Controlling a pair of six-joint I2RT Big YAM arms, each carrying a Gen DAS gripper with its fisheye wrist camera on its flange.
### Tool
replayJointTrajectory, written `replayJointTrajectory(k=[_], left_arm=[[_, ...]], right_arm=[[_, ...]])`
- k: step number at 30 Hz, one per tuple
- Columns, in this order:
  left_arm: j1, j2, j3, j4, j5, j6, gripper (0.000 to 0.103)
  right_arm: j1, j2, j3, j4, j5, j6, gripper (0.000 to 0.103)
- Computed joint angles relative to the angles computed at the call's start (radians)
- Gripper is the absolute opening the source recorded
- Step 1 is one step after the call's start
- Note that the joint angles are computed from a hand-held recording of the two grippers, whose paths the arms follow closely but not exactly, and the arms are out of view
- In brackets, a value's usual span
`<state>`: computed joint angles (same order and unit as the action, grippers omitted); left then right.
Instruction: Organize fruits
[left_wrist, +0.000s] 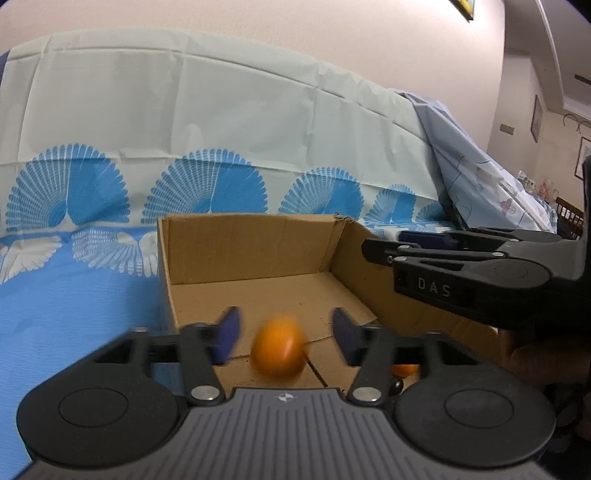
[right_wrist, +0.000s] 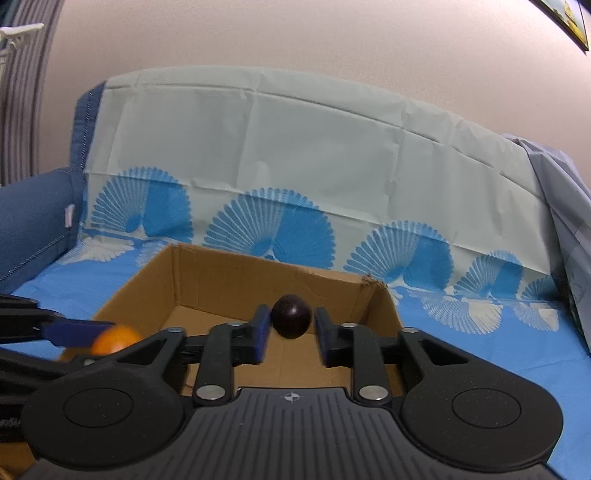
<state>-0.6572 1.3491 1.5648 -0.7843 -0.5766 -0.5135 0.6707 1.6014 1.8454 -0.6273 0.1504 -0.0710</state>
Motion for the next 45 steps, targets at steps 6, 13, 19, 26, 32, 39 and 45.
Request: replayJointTrajectory(k=[6,13,19,26,32,39,45], left_arm=[[-0.008,-0.012,-0.017,0.004,-0.053,-0.002,0.066],[-0.055,-0.072,-0.047,-0.017,-0.137,-0.009,0.075],[-0.142,-0.092,-0.035,-0.083,-0.250,-0.004,0.083],[-0.263,-0.065,0.040,-0.285,-0.340,-0.202,0.085],[-0.333,-0.002,0.134,-0.508,-0.351,-0.454,0.103],[-0.342,0.058,0.181,-0.577,-0.338,-0.486,0.103],[-0.314,0.084,0.192,-0.608,-0.303,-0.510,0.103]], right_arm=[[0.001,0.002,0.006,-0.010,0.021,0.040,0.078],[-0.001,-0.061,-0.054,0.011,0.038,0.084,0.102],[-0.024,-0.165,-0.145,0.009,0.037,0.135,0.102],[-0.051,-0.303,-0.262,-0.065,0.050,0.216,0.102],[-0.052,-0.385,-0.340,-0.083,0.048,0.197,0.102],[-0.027,-0.387,-0.353,-0.121,0.068,0.156,0.102],[-0.015,-0.364,-0.335,-0.132,0.074,0.144,0.102]])
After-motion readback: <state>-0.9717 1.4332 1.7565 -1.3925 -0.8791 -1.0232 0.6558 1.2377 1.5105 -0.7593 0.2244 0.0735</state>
